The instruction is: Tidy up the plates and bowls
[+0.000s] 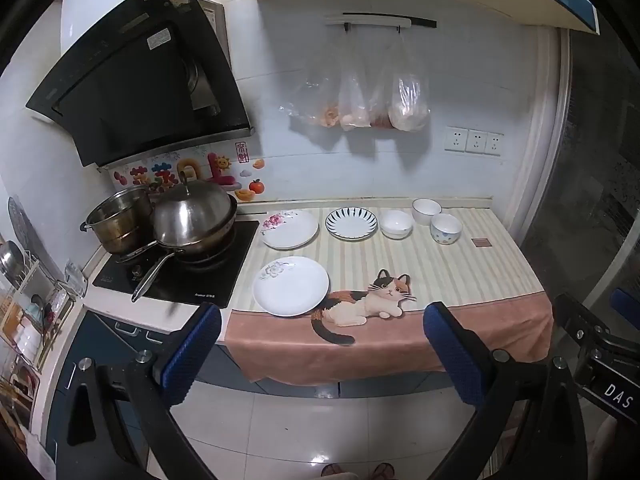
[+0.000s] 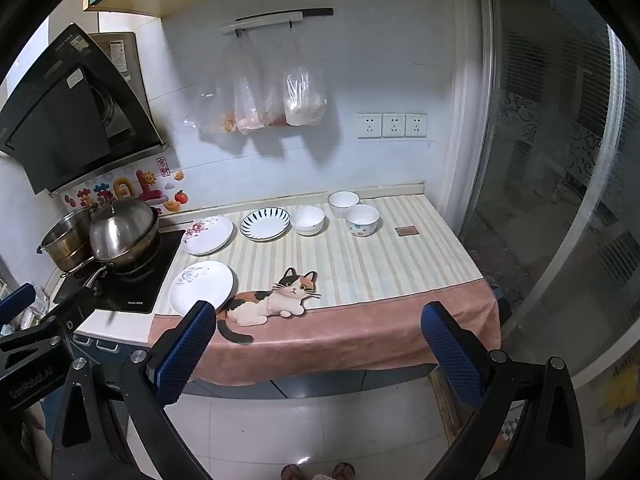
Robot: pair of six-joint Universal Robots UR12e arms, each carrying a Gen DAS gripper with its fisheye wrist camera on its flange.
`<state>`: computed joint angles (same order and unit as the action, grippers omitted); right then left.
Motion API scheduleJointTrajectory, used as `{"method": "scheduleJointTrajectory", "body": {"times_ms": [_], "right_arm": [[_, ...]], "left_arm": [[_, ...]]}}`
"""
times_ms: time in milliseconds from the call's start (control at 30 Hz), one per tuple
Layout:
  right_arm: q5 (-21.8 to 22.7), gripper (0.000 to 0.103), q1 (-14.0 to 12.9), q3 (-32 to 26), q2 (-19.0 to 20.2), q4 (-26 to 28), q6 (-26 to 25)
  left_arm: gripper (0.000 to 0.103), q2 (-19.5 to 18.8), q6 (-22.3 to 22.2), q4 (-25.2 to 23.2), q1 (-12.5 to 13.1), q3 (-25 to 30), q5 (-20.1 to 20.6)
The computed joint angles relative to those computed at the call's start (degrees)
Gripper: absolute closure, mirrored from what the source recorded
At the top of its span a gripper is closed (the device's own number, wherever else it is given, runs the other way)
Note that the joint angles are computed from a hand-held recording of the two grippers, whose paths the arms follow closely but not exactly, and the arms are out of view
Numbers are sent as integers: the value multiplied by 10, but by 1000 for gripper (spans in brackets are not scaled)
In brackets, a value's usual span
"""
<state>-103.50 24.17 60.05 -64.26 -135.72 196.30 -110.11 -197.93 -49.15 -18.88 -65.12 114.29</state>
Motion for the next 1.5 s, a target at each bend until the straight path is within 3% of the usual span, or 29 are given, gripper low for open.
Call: {"method": "scheduleJointTrajectory", "body": {"times_ms": [1500], "right_arm": [[-7,0,0,-1,-3,-3,-9]], "left_arm": [[0,-2,2,4,-2,8,4]]}}
